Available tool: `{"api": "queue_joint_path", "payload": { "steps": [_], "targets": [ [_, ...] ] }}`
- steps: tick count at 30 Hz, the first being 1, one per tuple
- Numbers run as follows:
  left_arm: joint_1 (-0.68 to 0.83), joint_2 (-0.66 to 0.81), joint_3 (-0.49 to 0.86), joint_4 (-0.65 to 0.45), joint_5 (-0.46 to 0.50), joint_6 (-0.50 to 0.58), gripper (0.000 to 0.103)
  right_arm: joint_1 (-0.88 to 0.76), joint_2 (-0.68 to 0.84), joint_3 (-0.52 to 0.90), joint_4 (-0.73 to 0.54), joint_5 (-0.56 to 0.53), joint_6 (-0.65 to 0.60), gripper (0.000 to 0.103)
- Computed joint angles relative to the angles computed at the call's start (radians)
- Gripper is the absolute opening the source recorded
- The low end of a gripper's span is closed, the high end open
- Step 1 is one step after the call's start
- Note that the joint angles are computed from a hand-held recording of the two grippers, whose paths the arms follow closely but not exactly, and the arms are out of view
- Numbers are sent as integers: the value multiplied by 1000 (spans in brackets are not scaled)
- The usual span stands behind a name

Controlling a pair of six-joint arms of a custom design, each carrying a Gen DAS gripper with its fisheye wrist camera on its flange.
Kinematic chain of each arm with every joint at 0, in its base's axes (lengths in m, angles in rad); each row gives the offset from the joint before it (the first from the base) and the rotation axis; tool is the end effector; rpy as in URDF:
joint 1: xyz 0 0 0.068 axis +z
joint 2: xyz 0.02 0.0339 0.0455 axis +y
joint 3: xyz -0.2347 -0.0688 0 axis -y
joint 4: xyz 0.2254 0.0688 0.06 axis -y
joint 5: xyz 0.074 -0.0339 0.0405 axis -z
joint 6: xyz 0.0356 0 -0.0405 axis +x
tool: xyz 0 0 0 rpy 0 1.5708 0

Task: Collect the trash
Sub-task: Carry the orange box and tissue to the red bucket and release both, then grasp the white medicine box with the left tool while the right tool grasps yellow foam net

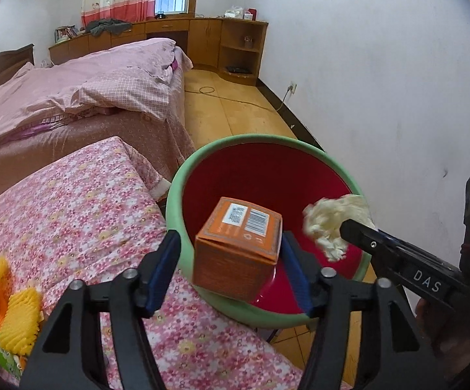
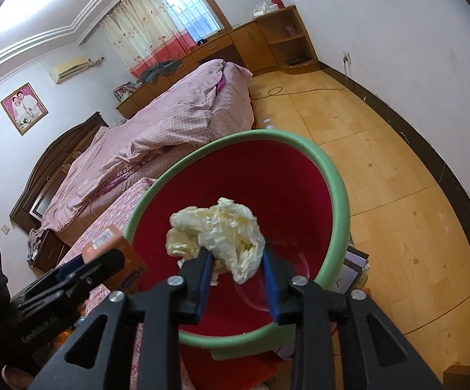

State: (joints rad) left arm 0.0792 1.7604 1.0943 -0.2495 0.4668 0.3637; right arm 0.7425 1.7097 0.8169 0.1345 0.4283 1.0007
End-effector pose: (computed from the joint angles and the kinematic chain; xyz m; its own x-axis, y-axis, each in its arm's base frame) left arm 0.3432 0.0112 0.1680 -0.6666 0.2658 -0.6964 0.4706 0.8746 -0.1167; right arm 0.2442 0.2040 0.1349 -0.6042 0.4849 -0.6323 0.2145 0.8632 0.4570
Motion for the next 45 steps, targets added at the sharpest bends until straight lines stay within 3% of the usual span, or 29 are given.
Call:
{"api": "queue_joint_path", "payload": {
  "steps": [1,3,13,23,34,45],
  "targets": [
    [-2,2,2,1,1,-2,64,-4,3,1,6,-4,-1,46],
    [0,9,8,3,2,-6,65,-12,0,-12,31,-14,-2,49],
    [40,1,27,-12,40,-37,68,9,-27,-16,19,5,16,50],
    [173,-123,-31,-73,72,-27,68,70,-68,9,-46,48,35,52],
    [407,-189,-34,-166,110,38,68,181,-4,170,-154,71,32,52],
    [632,-83,53,-202,129,95,68,255,170,386,-226,24,21,53]
  ]
}}
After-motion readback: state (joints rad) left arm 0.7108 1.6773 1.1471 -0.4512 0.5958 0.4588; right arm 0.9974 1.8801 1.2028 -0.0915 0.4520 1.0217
